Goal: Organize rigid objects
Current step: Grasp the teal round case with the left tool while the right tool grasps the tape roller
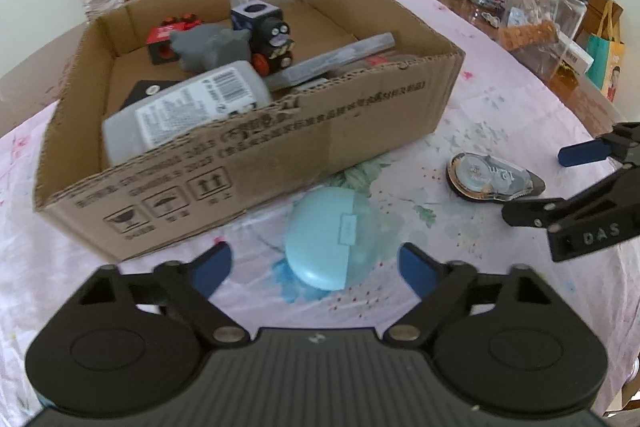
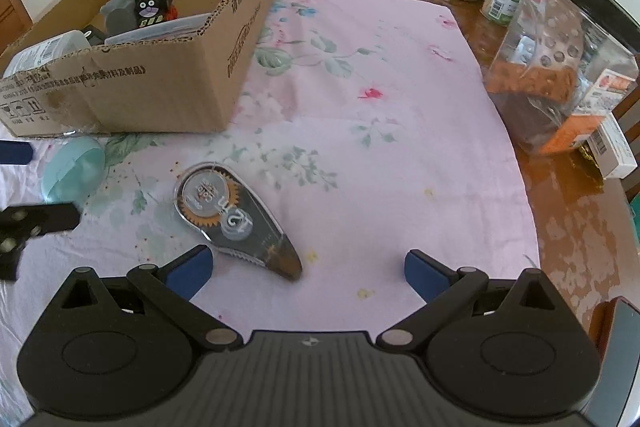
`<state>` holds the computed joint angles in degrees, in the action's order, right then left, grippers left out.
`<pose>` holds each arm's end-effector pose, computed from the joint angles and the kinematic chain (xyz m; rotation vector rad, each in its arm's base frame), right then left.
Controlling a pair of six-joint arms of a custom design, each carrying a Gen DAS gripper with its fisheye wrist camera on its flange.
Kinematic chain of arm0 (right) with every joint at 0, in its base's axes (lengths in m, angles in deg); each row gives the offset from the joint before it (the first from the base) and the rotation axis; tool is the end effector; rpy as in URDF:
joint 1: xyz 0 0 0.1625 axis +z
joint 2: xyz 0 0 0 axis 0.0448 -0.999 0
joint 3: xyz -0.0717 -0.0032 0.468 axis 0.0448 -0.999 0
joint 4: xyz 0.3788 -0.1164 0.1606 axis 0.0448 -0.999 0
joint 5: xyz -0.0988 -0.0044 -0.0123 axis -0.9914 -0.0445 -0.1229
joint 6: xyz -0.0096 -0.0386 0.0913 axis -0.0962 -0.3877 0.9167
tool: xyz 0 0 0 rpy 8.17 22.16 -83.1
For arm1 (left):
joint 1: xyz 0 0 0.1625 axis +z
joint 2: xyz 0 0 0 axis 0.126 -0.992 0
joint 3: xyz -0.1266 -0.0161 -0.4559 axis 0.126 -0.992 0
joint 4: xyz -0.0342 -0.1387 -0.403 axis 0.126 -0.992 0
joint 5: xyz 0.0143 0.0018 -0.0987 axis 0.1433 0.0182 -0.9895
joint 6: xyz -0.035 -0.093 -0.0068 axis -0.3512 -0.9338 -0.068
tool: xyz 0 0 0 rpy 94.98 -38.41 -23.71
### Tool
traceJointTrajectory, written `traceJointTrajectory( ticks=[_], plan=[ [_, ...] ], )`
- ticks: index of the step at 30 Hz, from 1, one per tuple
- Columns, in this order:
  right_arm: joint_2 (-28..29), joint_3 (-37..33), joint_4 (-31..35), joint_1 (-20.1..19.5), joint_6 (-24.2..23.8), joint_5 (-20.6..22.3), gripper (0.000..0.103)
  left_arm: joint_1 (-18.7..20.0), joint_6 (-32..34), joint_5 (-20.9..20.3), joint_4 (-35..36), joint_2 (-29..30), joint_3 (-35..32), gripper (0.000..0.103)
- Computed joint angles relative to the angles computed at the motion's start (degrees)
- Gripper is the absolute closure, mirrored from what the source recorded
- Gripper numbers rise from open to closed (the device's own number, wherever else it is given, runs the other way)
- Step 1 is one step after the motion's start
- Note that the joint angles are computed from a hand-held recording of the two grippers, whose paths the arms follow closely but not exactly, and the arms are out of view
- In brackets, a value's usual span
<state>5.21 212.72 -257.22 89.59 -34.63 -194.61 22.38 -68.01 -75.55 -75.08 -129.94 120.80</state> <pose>0.0895 -0.4333 0.2519 0.4969 -2.2997 0.4406 -0.3018 -0.4025 0.0679 0.6093 2.3513 -0.5105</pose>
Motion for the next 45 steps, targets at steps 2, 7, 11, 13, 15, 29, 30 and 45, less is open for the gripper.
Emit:
traceJointTrajectory(
  ticks=[2, 7, 11, 13, 15, 29, 30, 45],
  plan=[
    [-0.3, 0.32, -0.3, -0.07, -0.05, 0.07, 0.0, 0.55, 1.1, -0.56, -0.69, 0.51, -0.41, 0.029],
    [-0.85, 0.62, 0.59, 0.1, 0.69, -0.27, 0.0, 1.01, 4.41, 0.13, -3.46, 1.6, -0.63, 0.041],
    [-1.98, 1.02, 4.09, 0.75, 1.24, 0.09, 0.0, 1.19, 5.02, 0.28, -4.19, 1.66, -0.78, 0.051],
    [-2.82, 1.58, 5.73, 0.88, 0.61, 1.81, 0.0, 1.18, 4.64, 0.43, -3.76, 1.52, -0.75, 0.051],
    [-3.35, 2.04, 7.42, 1.28, 0.3, 3.11, 0.0, 1.09, 3.87, 0.52, -3.13, 1.08, -0.54, 0.051],
    [0.9, 1.47, 1.46, 1.79, -3.61, 6.21, 0.0, 0.71, 1.07, 1.21, -2.52, 0.04, 0.58, 0.051],
    [1.35, 1.24, 0.49, 1.66, -3.73, 6.05, 0.0, 0.71, 1.02, 1.23, -2.56, 0.04, 0.6, 0.051],
    [8.42, 0.81, -13.92, 2.63, -1.17, 2.67, 0.007, 0.63, 0.52, 1.83, -2.51, 0.44, 0.42, 0.051]
  ],
)
